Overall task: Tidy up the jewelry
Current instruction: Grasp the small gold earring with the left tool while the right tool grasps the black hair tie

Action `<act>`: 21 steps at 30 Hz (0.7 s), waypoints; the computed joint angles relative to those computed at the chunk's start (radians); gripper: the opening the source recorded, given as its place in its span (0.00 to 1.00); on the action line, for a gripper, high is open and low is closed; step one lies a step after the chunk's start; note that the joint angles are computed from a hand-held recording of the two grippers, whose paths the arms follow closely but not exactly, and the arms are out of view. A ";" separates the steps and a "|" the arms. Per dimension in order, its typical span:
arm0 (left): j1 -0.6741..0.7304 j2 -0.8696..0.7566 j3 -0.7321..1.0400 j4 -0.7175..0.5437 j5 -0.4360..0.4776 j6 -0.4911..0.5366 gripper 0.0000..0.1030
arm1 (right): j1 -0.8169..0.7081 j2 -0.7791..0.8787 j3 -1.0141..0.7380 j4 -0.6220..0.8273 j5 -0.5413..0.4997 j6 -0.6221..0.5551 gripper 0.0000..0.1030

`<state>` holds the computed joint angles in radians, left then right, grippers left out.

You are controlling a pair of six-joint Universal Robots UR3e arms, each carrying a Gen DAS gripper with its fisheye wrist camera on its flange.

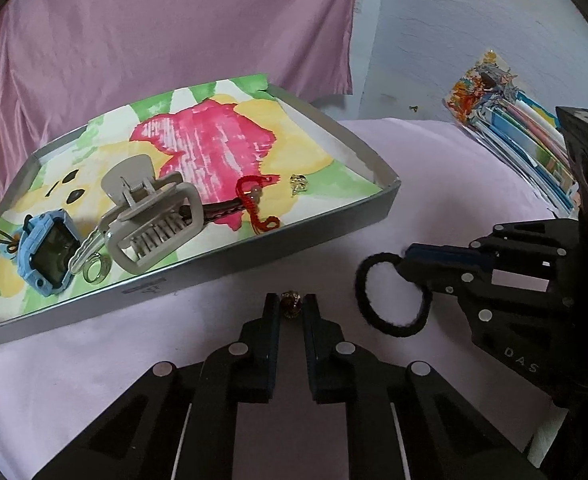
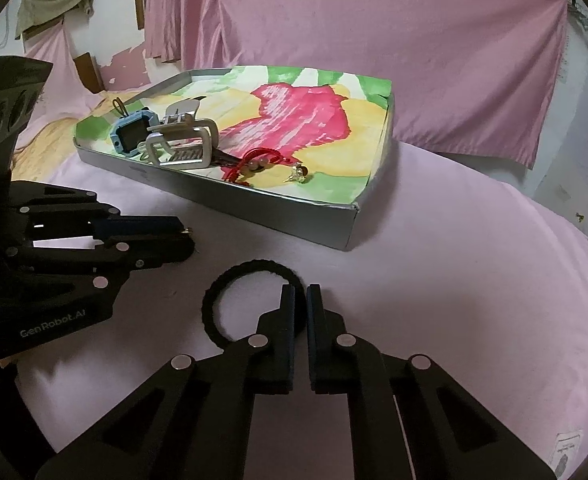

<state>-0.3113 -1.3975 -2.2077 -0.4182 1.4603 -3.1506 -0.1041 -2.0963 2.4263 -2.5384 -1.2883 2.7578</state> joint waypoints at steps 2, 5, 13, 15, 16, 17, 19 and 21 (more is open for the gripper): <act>0.022 0.015 -0.015 0.000 -0.038 0.003 0.11 | -0.016 -0.013 0.003 0.016 0.020 -0.008 0.04; 0.050 0.044 -0.045 0.014 -0.080 0.004 0.11 | -0.042 -0.060 0.026 0.021 0.052 -0.010 0.04; 0.112 0.166 -0.127 0.029 -0.137 0.020 0.11 | -0.049 -0.142 0.058 0.007 0.105 0.022 0.04; 0.135 0.212 -0.145 0.018 -0.149 0.027 0.11 | -0.043 -0.152 0.051 0.000 0.106 0.035 0.04; 0.147 0.234 -0.152 0.008 -0.153 0.031 0.11 | -0.046 -0.159 0.046 0.002 0.115 0.042 0.04; 0.159 0.256 -0.158 -0.004 -0.158 0.035 0.11 | -0.047 -0.161 0.045 0.000 0.119 0.045 0.04; 0.197 0.313 -0.173 -0.036 -0.177 0.042 0.11 | -0.048 -0.178 0.040 0.003 0.124 0.056 0.04; 0.237 0.373 -0.186 -0.070 -0.198 0.051 0.11 | -0.048 -0.190 0.033 0.002 0.133 0.063 0.04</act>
